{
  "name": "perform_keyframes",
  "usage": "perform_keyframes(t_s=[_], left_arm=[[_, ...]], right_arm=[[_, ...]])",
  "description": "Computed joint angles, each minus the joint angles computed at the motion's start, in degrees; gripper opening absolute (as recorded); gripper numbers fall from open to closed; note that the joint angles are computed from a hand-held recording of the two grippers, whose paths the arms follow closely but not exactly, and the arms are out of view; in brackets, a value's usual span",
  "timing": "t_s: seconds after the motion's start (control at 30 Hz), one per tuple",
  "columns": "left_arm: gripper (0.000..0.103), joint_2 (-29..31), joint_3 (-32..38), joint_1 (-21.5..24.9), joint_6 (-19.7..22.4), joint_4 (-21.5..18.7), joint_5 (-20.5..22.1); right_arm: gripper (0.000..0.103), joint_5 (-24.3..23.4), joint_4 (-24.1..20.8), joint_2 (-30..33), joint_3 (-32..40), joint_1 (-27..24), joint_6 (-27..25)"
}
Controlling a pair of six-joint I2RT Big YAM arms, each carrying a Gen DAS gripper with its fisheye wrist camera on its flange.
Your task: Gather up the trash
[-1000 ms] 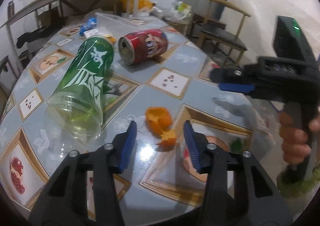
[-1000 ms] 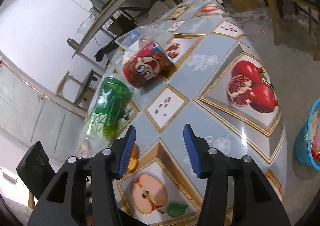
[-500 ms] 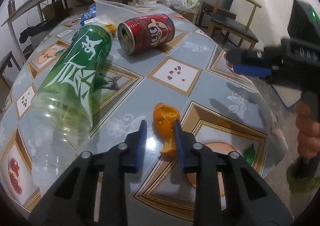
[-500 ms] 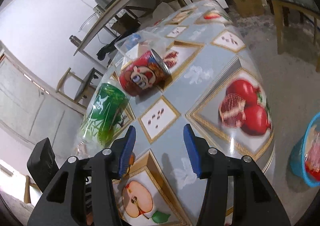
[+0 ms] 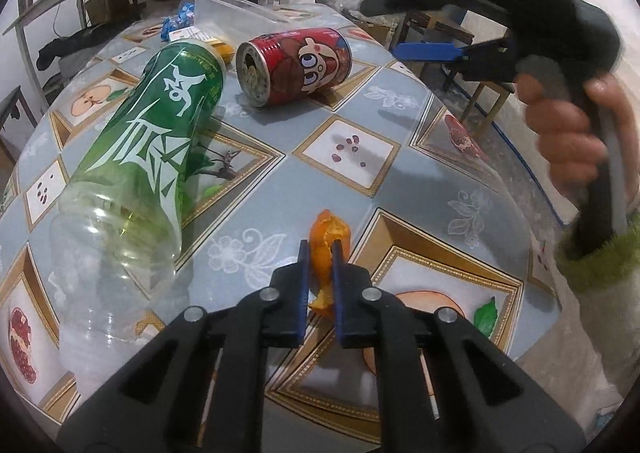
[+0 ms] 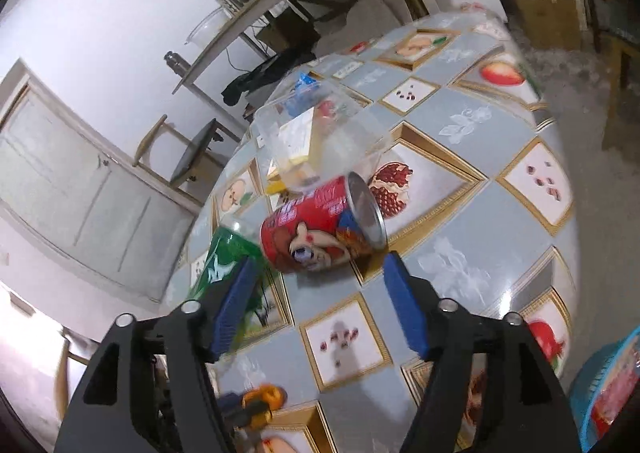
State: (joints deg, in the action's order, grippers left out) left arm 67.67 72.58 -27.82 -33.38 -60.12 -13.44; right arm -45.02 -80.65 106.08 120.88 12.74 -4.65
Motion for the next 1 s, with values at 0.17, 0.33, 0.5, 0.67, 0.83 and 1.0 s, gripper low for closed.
perform_keyframes(t_s=[0.17, 0.33, 0.5, 0.67, 0.83, 1.0], left_arm=[[0.008, -0.1, 0.4, 0.4, -1.3, -1.4, 0.0], [0.008, -0.1, 0.7, 0.3, -1.9, -2.8, -1.0], [0.008, -0.1, 1.2, -0.1, -2.5, -3.8, -1.4], [0.008, -0.2, 1.2, -0.4, -2.4, -4.2, -1.8], [0.008, 0.0, 1.3, -0.8, -2.4, -4.4, -2.1], [0.008, 0.1, 1.5, -1.1, -2.5, -4.5, -2.0]], right_arm=[[0.068, -2.7, -6.7, 7.8, 10.5, 0.2, 5.9], [0.067, 0.6, -8.1, 14.4, 20.5, 2.3, 8.7], [0.038, 2.0, -11.9, 17.4, 24.9, 3.9, 6.4], [0.018, 2.5, -9.3, 12.6, 18.2, 3.2, 4.2], [0.018, 2.6, -8.2, 7.1, 10.3, 1.2, 0.9], [0.018, 4.6, -9.9, 2.7, 4.8, -0.6, -3.7]])
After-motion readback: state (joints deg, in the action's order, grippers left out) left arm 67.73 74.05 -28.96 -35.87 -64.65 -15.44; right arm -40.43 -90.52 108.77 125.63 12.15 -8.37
